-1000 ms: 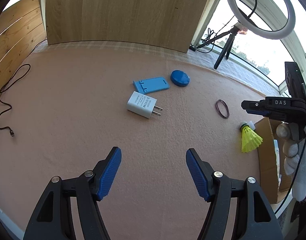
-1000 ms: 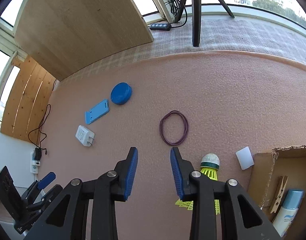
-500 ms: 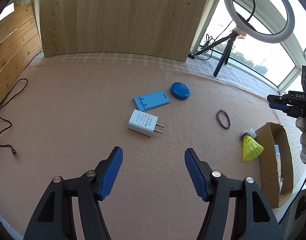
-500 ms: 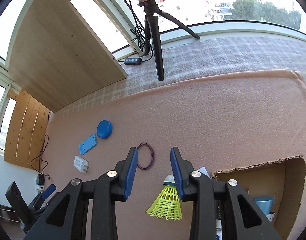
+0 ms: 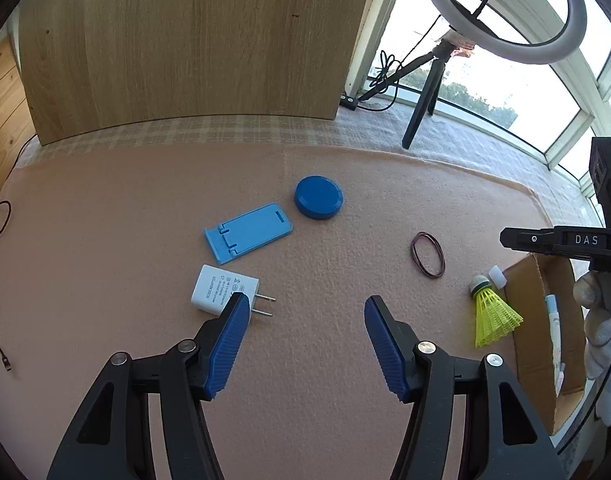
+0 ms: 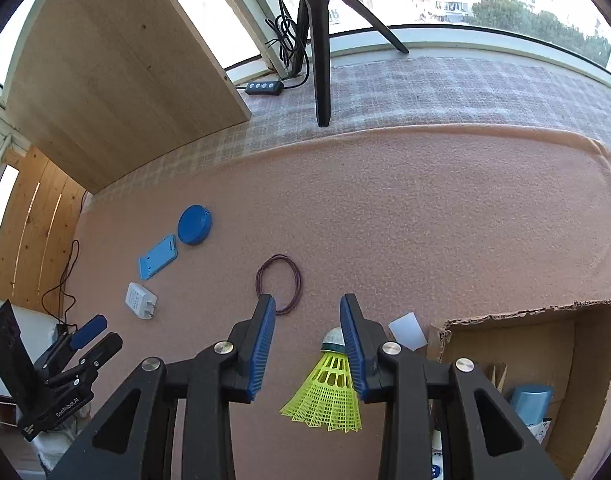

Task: Organize objects
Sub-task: 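Carry the shuttlecock toward the box with the right gripper while the left grasps the blue round lid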

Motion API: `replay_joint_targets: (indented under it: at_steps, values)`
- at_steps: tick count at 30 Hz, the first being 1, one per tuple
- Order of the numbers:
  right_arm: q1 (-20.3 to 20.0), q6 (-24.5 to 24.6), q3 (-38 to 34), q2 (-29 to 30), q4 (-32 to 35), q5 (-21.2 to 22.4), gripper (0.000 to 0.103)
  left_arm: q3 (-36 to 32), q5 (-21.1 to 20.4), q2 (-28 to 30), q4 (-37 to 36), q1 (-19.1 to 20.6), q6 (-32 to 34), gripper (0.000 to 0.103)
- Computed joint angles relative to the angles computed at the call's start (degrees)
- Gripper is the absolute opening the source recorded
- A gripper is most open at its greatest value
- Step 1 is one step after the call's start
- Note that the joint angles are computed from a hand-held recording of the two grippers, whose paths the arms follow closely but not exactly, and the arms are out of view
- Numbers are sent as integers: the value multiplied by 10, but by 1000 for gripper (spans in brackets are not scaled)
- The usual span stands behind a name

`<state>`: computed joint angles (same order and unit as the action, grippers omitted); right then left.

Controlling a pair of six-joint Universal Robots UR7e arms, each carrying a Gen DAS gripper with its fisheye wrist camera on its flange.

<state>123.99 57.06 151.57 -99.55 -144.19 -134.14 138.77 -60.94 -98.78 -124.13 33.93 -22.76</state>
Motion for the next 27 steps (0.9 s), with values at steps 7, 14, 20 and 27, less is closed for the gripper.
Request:
replay_joint_targets:
  at_steps: [7,14,20,27]
  values:
    - [-71,-65,-3,103,-79,19,31,-40,14,139,-89,27,55,64]
    - [-108,-95,-9,139,-100,18,31,-77,24,240,-130,56,92,64]
    - [-119,-111,-23,172,-99,10,31,-100,36,290,-140,72,99,64]
    - [-100,-101,-40,190,-35,-40,7,-105,56,322,-148,82,103,64]
